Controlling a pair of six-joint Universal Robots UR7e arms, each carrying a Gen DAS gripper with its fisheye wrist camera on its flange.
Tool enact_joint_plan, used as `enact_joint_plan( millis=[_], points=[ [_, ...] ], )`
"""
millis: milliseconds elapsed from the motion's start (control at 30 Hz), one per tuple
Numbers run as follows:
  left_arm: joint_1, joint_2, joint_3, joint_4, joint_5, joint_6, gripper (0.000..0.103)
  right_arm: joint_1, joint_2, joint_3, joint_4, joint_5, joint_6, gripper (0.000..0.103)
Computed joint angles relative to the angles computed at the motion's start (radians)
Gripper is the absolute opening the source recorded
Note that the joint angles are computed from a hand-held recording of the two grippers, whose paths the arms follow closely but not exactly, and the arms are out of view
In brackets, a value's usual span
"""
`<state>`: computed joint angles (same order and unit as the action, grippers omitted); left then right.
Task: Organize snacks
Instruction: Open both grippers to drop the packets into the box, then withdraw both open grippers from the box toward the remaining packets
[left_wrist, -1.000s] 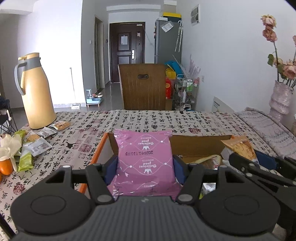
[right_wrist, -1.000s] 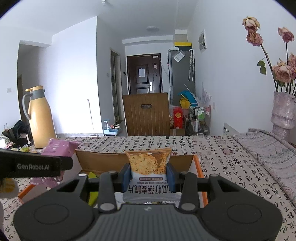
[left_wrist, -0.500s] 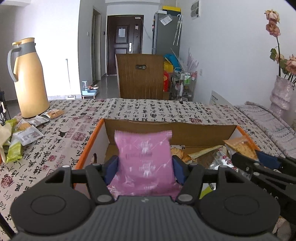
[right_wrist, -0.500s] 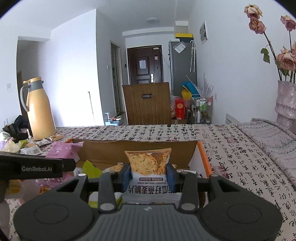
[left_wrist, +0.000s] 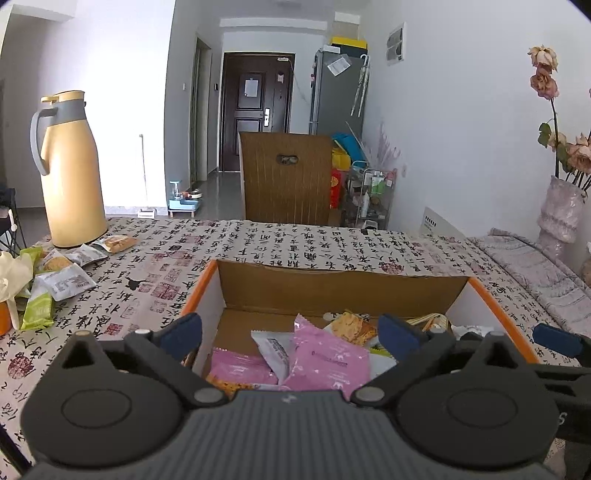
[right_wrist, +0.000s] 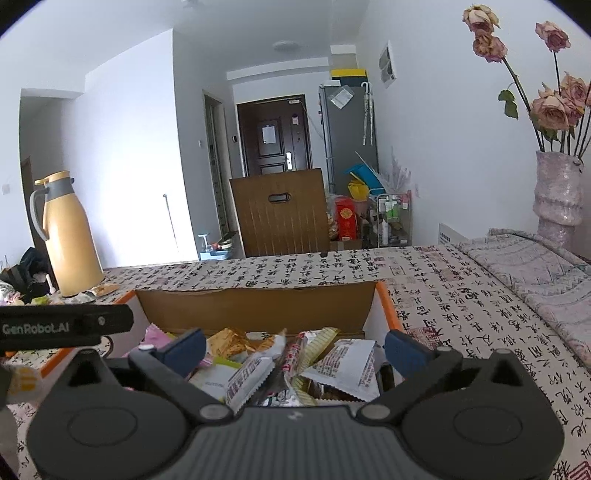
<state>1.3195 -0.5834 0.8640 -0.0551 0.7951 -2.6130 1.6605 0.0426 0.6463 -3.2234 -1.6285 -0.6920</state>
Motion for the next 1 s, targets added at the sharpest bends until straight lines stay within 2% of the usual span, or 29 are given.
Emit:
enact_joint_plan(
  millis=[500,667,1000],
  points=[
    [-0.013,-0.013,0.019,-0.008,-0.017,-0.003,0.103,0.003,-0.012,0.015,-0.007,-0.008,-0.001,0.103],
    [-0.029,-0.058,0.089,-0.054,-0.027,0.015,0.103,0.009,-0.048,0.086,-0.053,-0.002,-0.014,0.103],
    [-0.049,-0.169,0.277,-0.14,-0.045,0.021,0.103,0.022,-0.149,0.313,-0.159,0.0,-0.035,0.103]
  ],
)
